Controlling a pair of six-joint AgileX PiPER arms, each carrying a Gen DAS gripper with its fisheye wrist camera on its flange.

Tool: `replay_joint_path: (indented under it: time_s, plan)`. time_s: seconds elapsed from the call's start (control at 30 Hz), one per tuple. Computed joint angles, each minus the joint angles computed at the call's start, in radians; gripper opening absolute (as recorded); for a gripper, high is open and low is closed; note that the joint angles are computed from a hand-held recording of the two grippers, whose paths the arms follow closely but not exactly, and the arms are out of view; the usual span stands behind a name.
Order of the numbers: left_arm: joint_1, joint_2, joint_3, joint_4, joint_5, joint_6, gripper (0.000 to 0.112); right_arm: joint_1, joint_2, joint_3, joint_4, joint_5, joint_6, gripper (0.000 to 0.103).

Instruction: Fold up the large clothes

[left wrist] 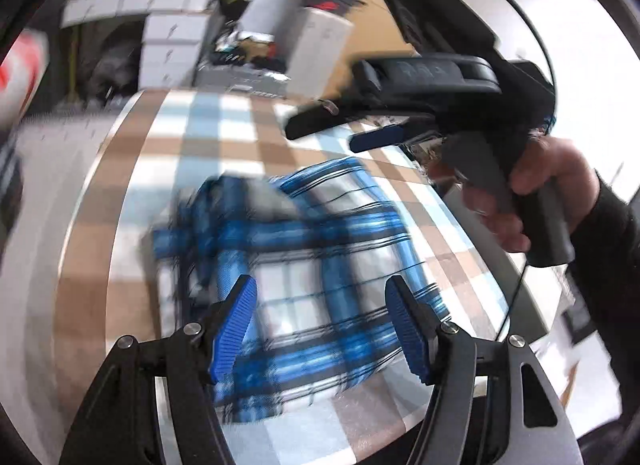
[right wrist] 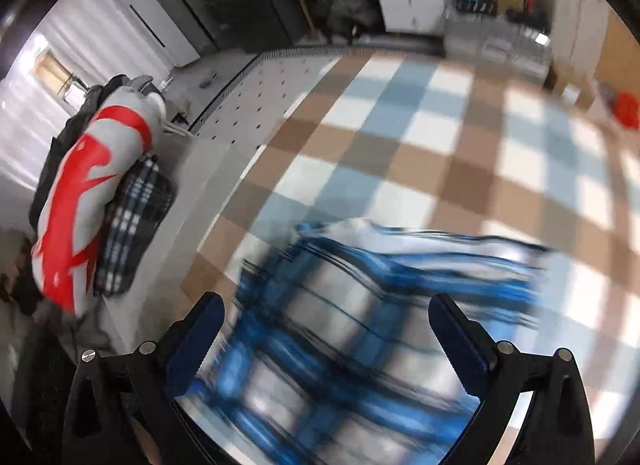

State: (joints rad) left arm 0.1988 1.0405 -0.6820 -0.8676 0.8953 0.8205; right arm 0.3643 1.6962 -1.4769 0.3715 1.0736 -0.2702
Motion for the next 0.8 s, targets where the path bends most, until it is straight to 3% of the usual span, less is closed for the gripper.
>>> replay_joint_path:
  time_s: [0.1,0.23,0.33,0.43,0.5,0.63,0.73,0.8]
  plan:
    - [-0.051,0.077,-0.131,0.049,0.032,-0.069,0.062,-0.107,-0.103,0.118,0.016,0.031,-0.068,0.103]
    - [-0.083,0.278,-0.329,0.087,0.130,-0.160,0.062,-0.329,-0.235,0.373,0.218,0.066,-0.338,0.103]
    - [-0.063,0.408,-0.392,0.014,0.191,-0.156,0.062,-0.369,-0.325,0.582,0.326,0.015,-0.539,0.103]
    - [-0.068,0.553,-0.447,-0.005,0.313,-0.208,0.062,-0.373,-0.342,0.727,0.435,-0.015,-0.723,0.103]
    - [-0.077,0.570,-0.429,0.030,0.276,-0.257,0.062,-0.348,-0.322,0.767,0.440,-0.090,-0.724,0.103]
    - [-0.026,0.589,-0.368,-0.007,0.259,-0.251,0.056,-0.385,-0.237,0.786,0.523,-0.099,-0.789,0.103]
    - [-0.052,0.536,-0.335,0.057,0.215,-0.255,0.038,-0.286,-0.301,0.813,0.458,-0.208,-0.715,0.103]
    - [-0.043,0.503,-0.336,0.078,0.243,-0.279,0.036,-0.210,-0.326,0.780,0.341,-0.227,-0.622,0.103]
